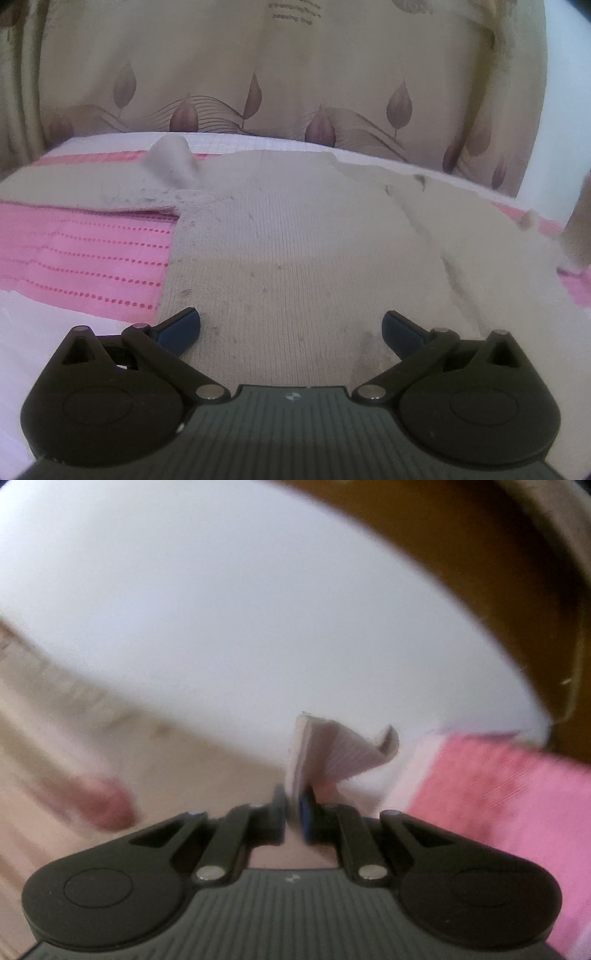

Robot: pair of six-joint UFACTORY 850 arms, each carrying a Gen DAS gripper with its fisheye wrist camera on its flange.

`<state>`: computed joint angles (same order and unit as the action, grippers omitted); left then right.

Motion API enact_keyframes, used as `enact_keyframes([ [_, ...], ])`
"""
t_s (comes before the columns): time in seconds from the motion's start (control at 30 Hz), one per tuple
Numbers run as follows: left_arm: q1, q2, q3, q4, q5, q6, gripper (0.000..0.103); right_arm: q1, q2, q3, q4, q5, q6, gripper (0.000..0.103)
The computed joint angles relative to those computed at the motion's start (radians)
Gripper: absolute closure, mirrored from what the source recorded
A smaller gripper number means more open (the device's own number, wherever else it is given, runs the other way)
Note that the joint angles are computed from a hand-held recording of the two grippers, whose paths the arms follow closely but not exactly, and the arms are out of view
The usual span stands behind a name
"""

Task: Fold small clothes

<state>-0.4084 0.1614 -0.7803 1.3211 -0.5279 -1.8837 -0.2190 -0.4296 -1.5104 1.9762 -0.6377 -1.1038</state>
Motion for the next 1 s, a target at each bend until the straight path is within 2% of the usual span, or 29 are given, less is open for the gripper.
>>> enact_keyframes([
  [0.23,0.027,0.048,0.047,0.114,0.065,-0.168,0.000,0.190,0.065,0.035,0.057,-0.077,0.050,0.094],
  [0.5,0.062,0.094,0.097,0.287,0.132,-0.396,0.000,0.433,0.009,0.069,0.079,-0.077,0.115,0.094],
  [0.63,0.075,0.115,0.118,0.368,0.155,-0.497,0.000,0.530,-0.035,0.082,0.058,-0.068,0.153,0.094],
  [0.7,0.079,0.120,0.123,0.389,0.160,-0.526,0.000,0.557,-0.075,0.056,-0.002,-0.112,0.164,0.091],
  [0.77,0.086,0.122,0.126,0.415,0.168,-0.552,0.000,0.578,-0.095,0.026,-0.124,-0.098,0.187,0.078],
  [0.83,0.090,0.127,0.132,0.436,0.175,-0.576,0.000,0.577,-0.078,0.036,-0.190,-0.113,0.125,0.027],
  [0.87,0.091,0.128,0.133,0.443,0.176,-0.586,0.000,0.574,-0.052,0.068,-0.181,-0.114,0.070,0.020],
  [0.93,0.095,0.131,0.136,0.472,0.181,-0.619,0.000,0.549,0.025,0.162,-0.153,-0.127,-0.073,0.020],
  [1.0,0.104,0.134,0.139,0.512,0.195,-0.668,0.000,0.528,0.106,0.260,-0.135,-0.079,-0.215,0.019],
])
